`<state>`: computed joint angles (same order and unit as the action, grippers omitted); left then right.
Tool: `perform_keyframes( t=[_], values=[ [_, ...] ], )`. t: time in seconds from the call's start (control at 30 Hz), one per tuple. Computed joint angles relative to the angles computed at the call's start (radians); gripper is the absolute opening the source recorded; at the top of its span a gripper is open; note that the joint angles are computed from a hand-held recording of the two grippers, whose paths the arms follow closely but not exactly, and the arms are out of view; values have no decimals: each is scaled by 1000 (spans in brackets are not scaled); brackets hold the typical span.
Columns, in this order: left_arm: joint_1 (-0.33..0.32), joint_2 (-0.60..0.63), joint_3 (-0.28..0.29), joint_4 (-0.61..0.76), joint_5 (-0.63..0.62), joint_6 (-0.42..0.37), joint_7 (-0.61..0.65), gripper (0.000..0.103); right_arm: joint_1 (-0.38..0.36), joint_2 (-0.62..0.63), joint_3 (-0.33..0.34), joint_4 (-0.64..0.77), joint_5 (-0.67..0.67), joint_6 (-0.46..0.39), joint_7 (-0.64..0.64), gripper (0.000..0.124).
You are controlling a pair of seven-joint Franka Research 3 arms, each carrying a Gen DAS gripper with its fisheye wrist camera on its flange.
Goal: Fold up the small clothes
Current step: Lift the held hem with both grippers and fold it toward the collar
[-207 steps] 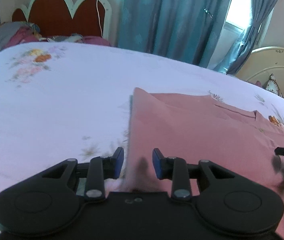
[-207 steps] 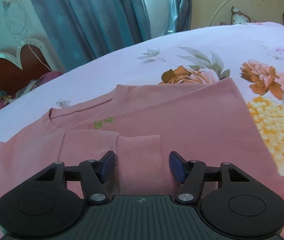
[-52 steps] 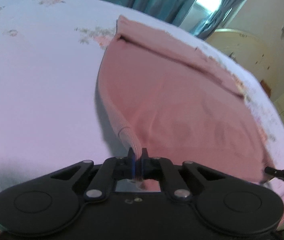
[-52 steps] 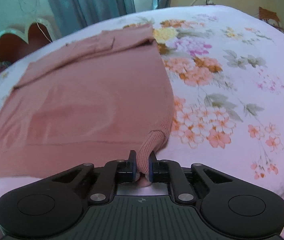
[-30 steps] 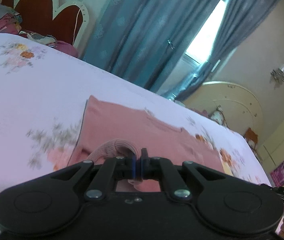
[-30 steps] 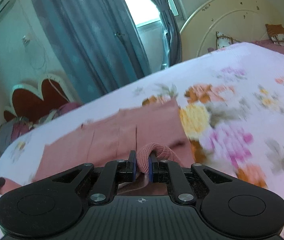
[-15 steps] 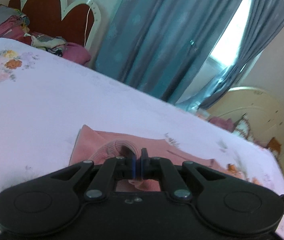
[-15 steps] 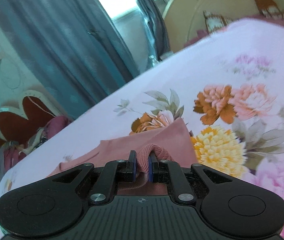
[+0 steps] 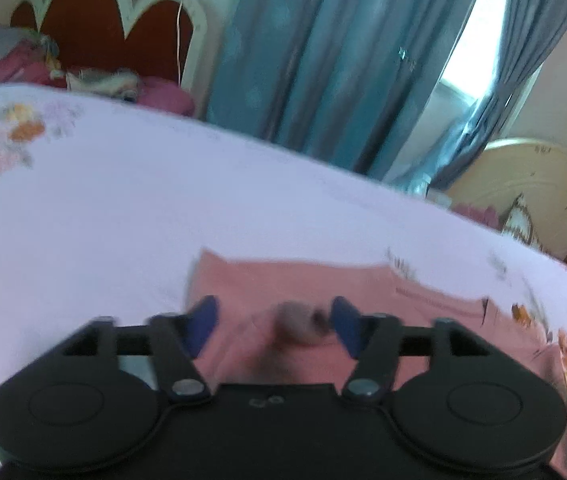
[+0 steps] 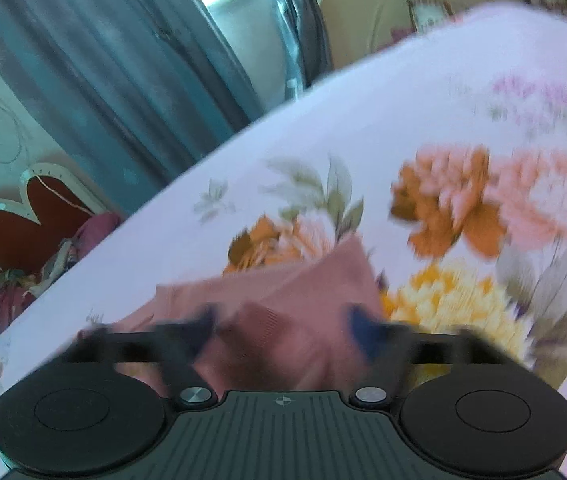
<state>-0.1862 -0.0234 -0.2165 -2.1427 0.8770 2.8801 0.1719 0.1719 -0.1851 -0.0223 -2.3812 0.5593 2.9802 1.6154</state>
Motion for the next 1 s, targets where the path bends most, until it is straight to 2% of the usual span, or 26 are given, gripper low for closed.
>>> perform_keyframes(
  t=[0.03, 0.13, 0.2, 0.33, 0.37, 0.4, 0.47, 0.57, 0.63, 0.67, 0.7, 0.73, 0.77, 0.83, 0.93, 1.0],
  values=[
    [3, -8, 6, -10, -17, 20, 40, 64, 23, 1, -25, 7, 39, -9, -60, 81],
    [-4, 2, 12, -27, -199, 74, 285, 60, 68, 14, -69, 31, 166, -37, -227, 81],
    [-10, 27, 7, -10, -249, 66, 383, 59, 66, 28, -67, 43, 205, -63, -300, 81],
    [-29, 102, 3, 64, -283, 9, 483, 56, 43, 60, -39, 62, 204, -98, -387, 81],
    [-33, 121, 5, 80, -294, -5, 505, 55, 39, 66, -34, 65, 207, -102, -409, 78],
    [-38, 137, 7, 97, -303, -20, 524, 51, 34, 72, -29, 68, 208, -108, -428, 64],
    [-46, 154, 11, 112, -318, -44, 566, 47, 20, 85, -23, 82, 193, -138, -446, 53],
    [-46, 146, 10, 95, -360, -37, 633, 38, 10, 90, -13, 85, 189, -151, -491, 53],
    [-45, 136, 8, 75, -382, -15, 673, 14, 8, 92, -4, 87, 167, -158, -522, 50],
    [-46, 130, 9, 67, -382, -8, 684, 12, 3, 95, 5, 88, 116, -161, -510, 30],
    [-50, 124, 14, 58, -368, 0, 679, 8, 1, 97, 12, 85, 79, -152, -509, 21],
    [-55, 123, 19, 55, -347, 9, 665, 5, 5, 95, 11, 86, 88, -155, -533, 20],
    [-60, 120, 24, 53, -324, 17, 645, 5, 9, 91, 7, 88, 106, -169, -561, 10],
    [-69, 108, 40, 41, -248, 47, 570, 4, 13, 76, 12, 73, 101, -147, -586, 9],
    [-84, 84, 76, 46, 14, 85, 300, 4, 48, 46, -5, 52, 246, -58, -666, 8],
    [-78, 70, 80, 65, 188, 78, 109, 4, 68, 36, -17, 57, 337, -9, -698, 8]
  ],
)
